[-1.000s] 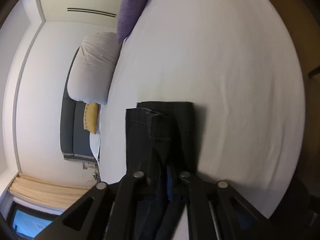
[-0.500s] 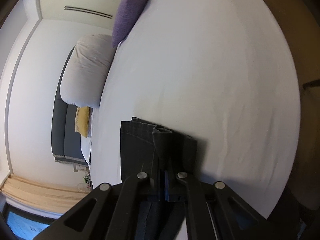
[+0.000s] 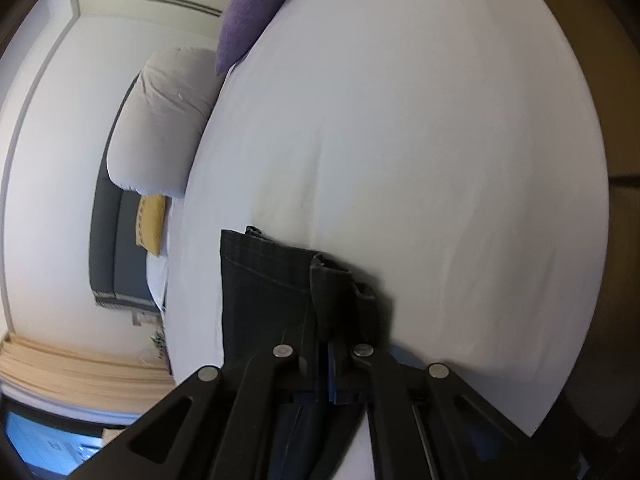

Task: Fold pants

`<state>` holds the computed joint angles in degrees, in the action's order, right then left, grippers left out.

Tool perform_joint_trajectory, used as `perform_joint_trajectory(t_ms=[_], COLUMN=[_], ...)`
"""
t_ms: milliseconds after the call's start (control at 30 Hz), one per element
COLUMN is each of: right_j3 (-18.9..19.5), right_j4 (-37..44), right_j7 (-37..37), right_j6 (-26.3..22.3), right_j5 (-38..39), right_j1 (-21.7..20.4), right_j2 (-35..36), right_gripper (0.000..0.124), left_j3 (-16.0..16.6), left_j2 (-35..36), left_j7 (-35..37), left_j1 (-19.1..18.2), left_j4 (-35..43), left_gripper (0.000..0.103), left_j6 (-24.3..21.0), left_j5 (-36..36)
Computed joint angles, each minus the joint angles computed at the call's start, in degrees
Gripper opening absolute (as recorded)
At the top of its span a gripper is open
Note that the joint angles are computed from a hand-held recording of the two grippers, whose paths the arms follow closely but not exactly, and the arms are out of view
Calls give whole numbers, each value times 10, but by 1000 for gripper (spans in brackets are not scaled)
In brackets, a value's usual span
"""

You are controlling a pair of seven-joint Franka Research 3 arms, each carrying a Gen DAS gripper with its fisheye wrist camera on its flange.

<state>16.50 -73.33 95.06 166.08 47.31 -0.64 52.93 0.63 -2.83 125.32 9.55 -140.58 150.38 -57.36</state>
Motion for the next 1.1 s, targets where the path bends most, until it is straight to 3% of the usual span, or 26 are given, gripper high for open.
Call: perform_joint_trajectory(t_ms=[67, 200, 233, 300, 367, 433, 533, 633, 767, 967, 1100], right_j3=[18, 109, 123, 103, 45, 51, 155, 195, 192, 128, 100], right_j4=[-13, -35, -45, -75, -129, -181, -227, -249, -238, -199, -192], right_j7=[-16, -118, -140, -147, -124, -139, -288, -349, -332, -251, -239], right_j6=[13, 41, 36, 46, 76, 91, 42, -63, -160, -209, -228], right_j5=[16, 102, 123, 131, 105, 108, 194, 236, 229, 192, 217], right_j1=[-13, -79, -95, -85, -42, -41, -110, -119, -74, 12, 32], right_j2=[-2, 3, -2, -35, -94, -140, -179, -194, -171, -134, -126], right_gripper=[0, 1, 7, 23, 49, 51, 51, 50, 50, 50, 50], left_j3=[3, 7, 8, 11, 15, 15, 13, 11, 12, 16, 16], left_j2=[-8, -19, -22, -25, -27, -25, -26, -28, -33, -34, -34], left_j7=[11, 22, 25, 34, 55, 63, 68, 74, 83, 94, 102], left_j1=[1, 0, 0, -3, -5, -5, -5, -8, -10, -9, -7], left_j4=[-9, -21, -25, -30, -35, -35, -38, -41, -46, -48, -49], left_gripper=[14, 14, 14, 14, 14, 14, 14, 14, 14, 14, 14], left_j6=[2, 4, 4, 8, 9, 10, 14, 20, 23, 17, 15], left_j5=[-14, -26, -27, -39, -68, -80, -83, -92, -101, -111, -120])
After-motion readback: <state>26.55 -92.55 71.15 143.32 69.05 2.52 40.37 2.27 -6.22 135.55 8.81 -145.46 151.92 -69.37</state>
